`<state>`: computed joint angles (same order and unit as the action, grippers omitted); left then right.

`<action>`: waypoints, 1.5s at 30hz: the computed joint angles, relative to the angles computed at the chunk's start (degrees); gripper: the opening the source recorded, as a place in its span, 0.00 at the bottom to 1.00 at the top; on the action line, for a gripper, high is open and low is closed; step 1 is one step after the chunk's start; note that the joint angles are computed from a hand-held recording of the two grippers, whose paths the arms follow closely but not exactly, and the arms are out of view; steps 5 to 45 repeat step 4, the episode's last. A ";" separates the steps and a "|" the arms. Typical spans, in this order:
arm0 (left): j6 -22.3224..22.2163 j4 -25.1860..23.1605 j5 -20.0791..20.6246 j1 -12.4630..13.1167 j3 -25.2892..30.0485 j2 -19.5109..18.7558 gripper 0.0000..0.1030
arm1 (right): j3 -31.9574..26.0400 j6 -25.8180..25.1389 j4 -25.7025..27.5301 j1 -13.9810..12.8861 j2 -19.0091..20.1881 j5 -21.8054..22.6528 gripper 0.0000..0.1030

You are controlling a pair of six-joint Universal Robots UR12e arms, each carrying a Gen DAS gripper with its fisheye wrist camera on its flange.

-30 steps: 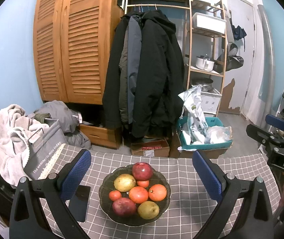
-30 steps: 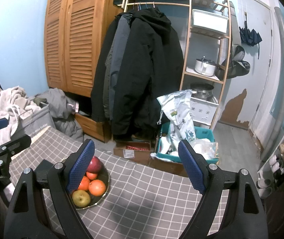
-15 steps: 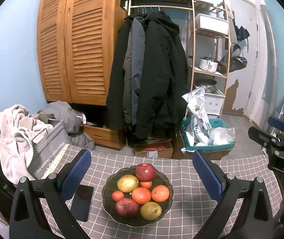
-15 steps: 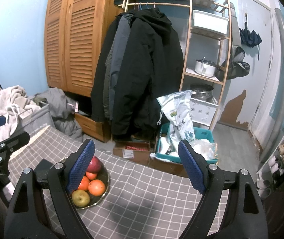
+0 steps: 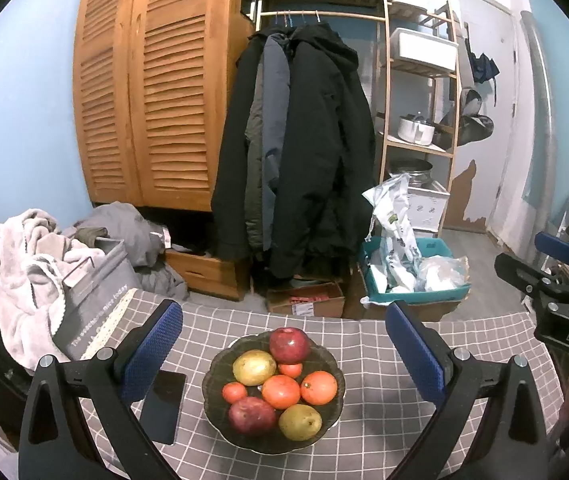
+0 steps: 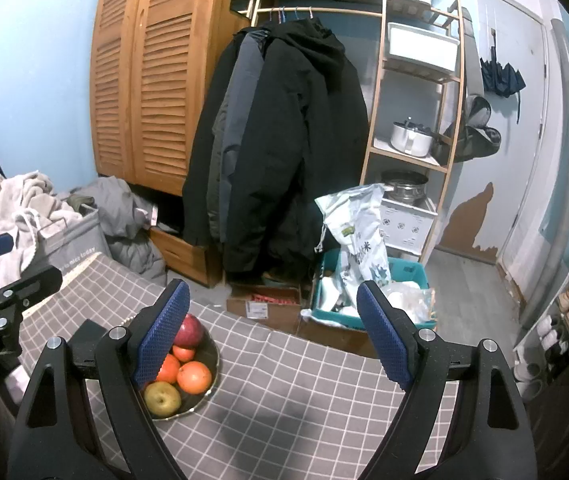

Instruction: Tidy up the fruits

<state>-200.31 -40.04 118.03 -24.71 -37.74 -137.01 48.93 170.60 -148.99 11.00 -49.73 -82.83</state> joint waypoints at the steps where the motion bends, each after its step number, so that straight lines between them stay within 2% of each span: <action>1: -0.12 -0.09 0.16 -0.04 0.01 0.00 0.99 | 0.00 -0.03 0.03 -0.03 -0.02 0.00 0.82; 45: -0.37 -0.37 0.09 -0.01 0.13 0.00 0.99 | 0.04 0.01 -0.03 0.02 -0.01 -0.03 0.82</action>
